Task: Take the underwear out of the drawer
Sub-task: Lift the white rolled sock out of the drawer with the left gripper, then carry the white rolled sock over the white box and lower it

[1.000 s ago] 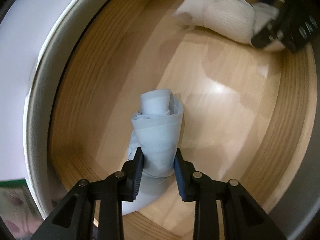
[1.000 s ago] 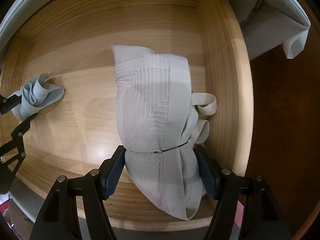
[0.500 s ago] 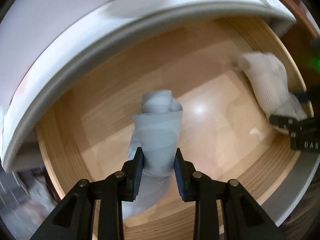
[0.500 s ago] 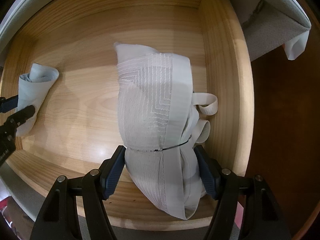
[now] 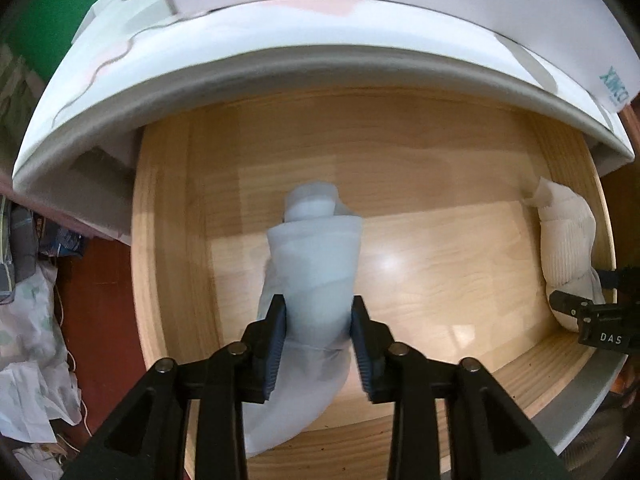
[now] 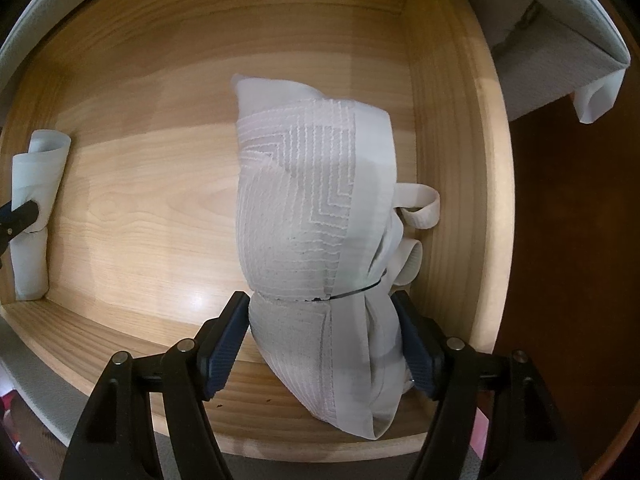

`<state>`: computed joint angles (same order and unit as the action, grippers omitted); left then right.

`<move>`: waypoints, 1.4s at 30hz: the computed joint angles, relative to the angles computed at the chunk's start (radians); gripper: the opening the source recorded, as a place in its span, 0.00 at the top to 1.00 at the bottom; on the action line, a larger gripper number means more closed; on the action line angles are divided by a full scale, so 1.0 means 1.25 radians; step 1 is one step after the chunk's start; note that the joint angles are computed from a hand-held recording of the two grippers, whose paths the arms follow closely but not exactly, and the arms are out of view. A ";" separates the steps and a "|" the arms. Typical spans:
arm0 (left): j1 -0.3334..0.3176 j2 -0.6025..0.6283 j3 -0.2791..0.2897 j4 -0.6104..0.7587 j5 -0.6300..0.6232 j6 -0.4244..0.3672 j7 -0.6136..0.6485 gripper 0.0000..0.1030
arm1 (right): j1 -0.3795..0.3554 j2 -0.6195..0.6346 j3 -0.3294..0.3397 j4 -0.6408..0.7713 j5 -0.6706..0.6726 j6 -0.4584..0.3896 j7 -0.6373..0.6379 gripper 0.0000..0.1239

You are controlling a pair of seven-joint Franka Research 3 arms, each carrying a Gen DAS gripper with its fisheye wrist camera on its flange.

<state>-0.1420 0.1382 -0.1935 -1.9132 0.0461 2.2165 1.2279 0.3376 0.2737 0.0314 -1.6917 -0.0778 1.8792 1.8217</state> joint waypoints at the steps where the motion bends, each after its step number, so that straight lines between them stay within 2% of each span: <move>1: 0.001 0.006 0.001 -0.010 0.001 0.014 0.002 0.66 | 0.000 0.000 0.000 0.000 0.000 0.000 0.001 0.44; 4: -0.007 0.014 -0.002 -0.028 0.014 0.041 -0.024 0.64 | 0.000 0.001 0.000 0.001 0.000 -0.001 0.000 0.44; 10: -0.014 0.023 -0.006 -0.030 0.028 0.046 -0.043 0.58 | 0.002 0.004 0.000 0.004 -0.002 -0.004 0.000 0.44; 13: -0.019 0.025 -0.009 -0.001 0.035 -0.006 -0.044 0.53 | 0.004 0.008 0.001 0.009 -0.003 -0.007 0.000 0.44; 20: -0.019 0.028 -0.007 -0.003 0.027 -0.031 -0.064 0.49 | 0.005 0.010 0.000 0.010 -0.004 -0.011 0.000 0.43; 23: -0.030 0.036 -0.010 0.012 0.055 -0.065 -0.069 0.49 | 0.004 0.012 -0.001 0.013 0.000 -0.012 -0.001 0.43; 26: -0.031 0.035 -0.011 0.007 0.057 -0.064 -0.072 0.50 | 0.003 0.016 -0.002 0.017 0.002 -0.014 -0.002 0.42; 35: -0.031 0.012 -0.010 -0.021 0.053 -0.035 -0.107 0.63 | 0.008 0.027 -0.001 0.031 -0.003 -0.022 -0.010 0.42; 42: -0.036 -0.010 -0.012 -0.028 0.059 -0.028 -0.121 0.64 | 0.020 0.027 0.001 0.021 -0.016 -0.019 0.000 0.43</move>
